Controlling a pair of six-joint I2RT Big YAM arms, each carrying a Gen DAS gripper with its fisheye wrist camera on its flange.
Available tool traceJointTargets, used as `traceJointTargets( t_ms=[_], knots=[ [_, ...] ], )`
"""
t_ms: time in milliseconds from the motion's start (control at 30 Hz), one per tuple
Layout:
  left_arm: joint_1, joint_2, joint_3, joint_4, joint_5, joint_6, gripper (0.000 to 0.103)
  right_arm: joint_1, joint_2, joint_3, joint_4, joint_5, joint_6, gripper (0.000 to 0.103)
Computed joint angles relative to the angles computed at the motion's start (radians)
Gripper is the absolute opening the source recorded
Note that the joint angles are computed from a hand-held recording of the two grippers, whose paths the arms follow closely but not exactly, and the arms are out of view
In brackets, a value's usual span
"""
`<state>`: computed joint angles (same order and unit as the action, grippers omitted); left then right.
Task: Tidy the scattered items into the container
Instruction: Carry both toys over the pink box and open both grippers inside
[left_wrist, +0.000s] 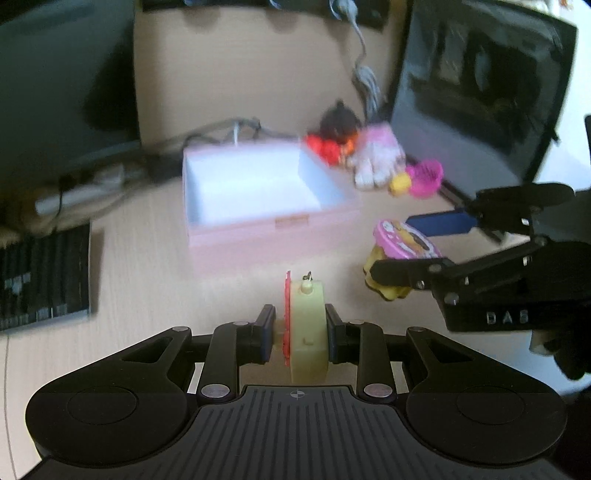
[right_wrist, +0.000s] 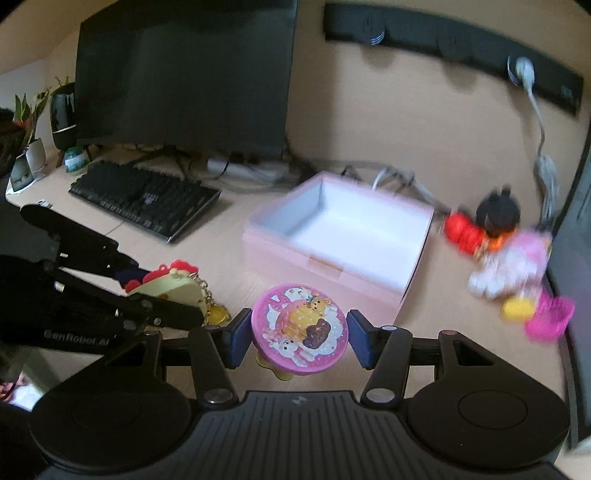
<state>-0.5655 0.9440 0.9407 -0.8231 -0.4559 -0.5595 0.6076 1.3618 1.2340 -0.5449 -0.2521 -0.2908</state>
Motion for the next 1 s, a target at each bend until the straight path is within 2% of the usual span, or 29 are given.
traceJointTargets(
  t_ms=[67,200,333,467,567,600,633,667,700,767,833,933,1000],
  knots=[
    [0.054,0.025,0.022,0.051,0.002,0.053,0.030,-0.006,0.034,0.039,0.041,0.008,-0.028,0.055],
    [0.157,0.107,0.084,0.149,0.024,0.102,0.030,-0.013,0.123,0.120,0.139,0.050,-0.125,0.055],
    [0.245,0.213,0.155,0.226,0.045,0.159,0.030,-0.025,0.240,0.230,0.171,0.037,-0.159,0.055],
    [0.307,0.311,0.228,0.248,0.079,0.160,0.030,-0.027,0.332,0.302,0.189,0.034,-0.224,0.055],
    [0.336,0.370,0.270,0.245,0.102,0.151,0.032,-0.030,0.384,0.347,0.166,0.024,-0.246,0.055],
    [0.343,0.386,0.280,0.243,0.110,0.150,0.036,-0.033,0.397,0.363,0.151,0.021,-0.243,0.058],
    [0.348,0.399,0.289,0.240,0.118,0.147,0.048,-0.035,0.411,0.379,0.136,0.018,-0.239,0.067],
    [0.352,0.411,0.297,0.234,0.122,0.140,0.055,-0.041,0.415,0.383,0.133,0.012,-0.235,0.074],
    [0.353,0.416,0.300,0.230,0.117,0.133,0.061,-0.049,0.412,0.379,0.138,0.003,-0.229,0.076],
    [0.349,0.411,0.296,0.224,0.103,0.125,0.065,-0.068,0.405,0.367,0.151,-0.009,-0.217,0.077],
    [0.334,0.400,0.288,0.211,0.070,0.103,0.078,-0.095,0.393,0.346,0.176,0.005,-0.181,0.081],
    [0.303,0.372,0.269,0.187,0.061,0.041,0.092,-0.136,0.410,0.356,0.189,0.085,-0.086,0.082],
    [0.275,0.346,0.245,0.185,0.104,0.015,0.094,-0.162,0.447,0.399,0.166,0.158,-0.003,0.082]
  ],
)
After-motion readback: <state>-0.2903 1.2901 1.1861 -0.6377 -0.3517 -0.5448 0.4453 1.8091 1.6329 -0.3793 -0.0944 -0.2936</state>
